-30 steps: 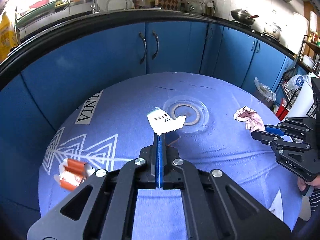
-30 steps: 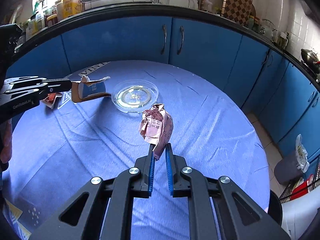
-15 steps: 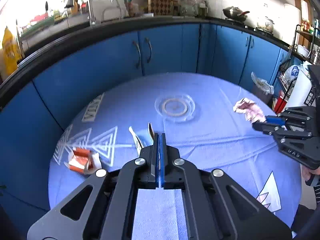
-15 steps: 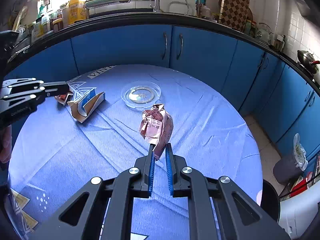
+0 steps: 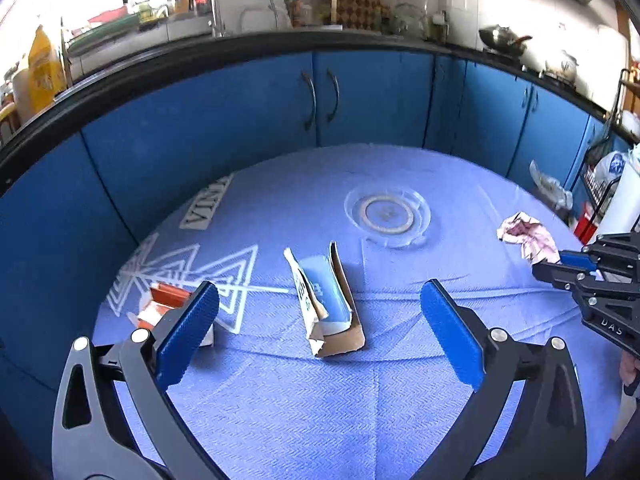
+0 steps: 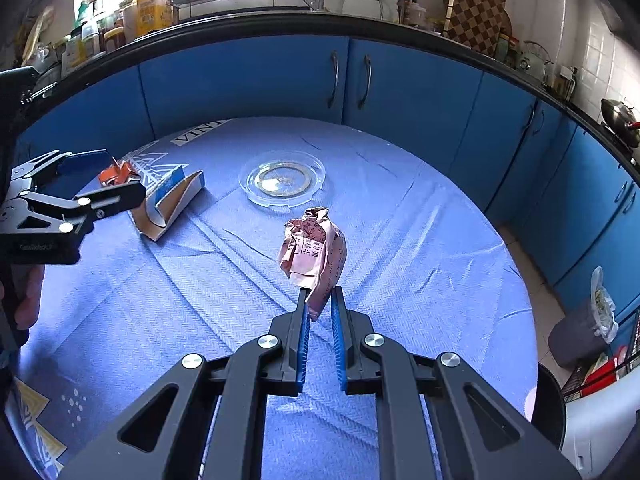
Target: Collect trash
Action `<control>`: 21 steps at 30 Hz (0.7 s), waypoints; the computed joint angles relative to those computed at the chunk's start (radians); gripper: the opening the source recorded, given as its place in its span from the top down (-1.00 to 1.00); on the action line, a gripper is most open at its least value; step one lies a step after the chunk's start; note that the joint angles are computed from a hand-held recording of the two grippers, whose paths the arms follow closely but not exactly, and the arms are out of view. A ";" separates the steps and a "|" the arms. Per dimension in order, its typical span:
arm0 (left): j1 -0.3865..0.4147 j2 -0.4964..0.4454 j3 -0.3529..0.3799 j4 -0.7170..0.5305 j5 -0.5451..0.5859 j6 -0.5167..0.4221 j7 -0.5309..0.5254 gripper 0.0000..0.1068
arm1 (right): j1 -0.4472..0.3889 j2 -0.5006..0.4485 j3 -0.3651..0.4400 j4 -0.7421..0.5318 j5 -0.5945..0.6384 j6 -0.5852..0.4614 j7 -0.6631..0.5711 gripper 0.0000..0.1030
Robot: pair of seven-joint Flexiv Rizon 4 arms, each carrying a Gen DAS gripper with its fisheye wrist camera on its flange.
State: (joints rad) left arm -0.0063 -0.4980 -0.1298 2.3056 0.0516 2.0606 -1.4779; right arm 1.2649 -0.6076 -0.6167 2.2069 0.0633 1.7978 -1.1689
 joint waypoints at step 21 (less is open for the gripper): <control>0.043 -0.035 -0.072 -0.040 -0.039 -0.158 0.077 0.29 | -0.025 0.007 0.013 0.006 0.003 0.009 0.015 0.79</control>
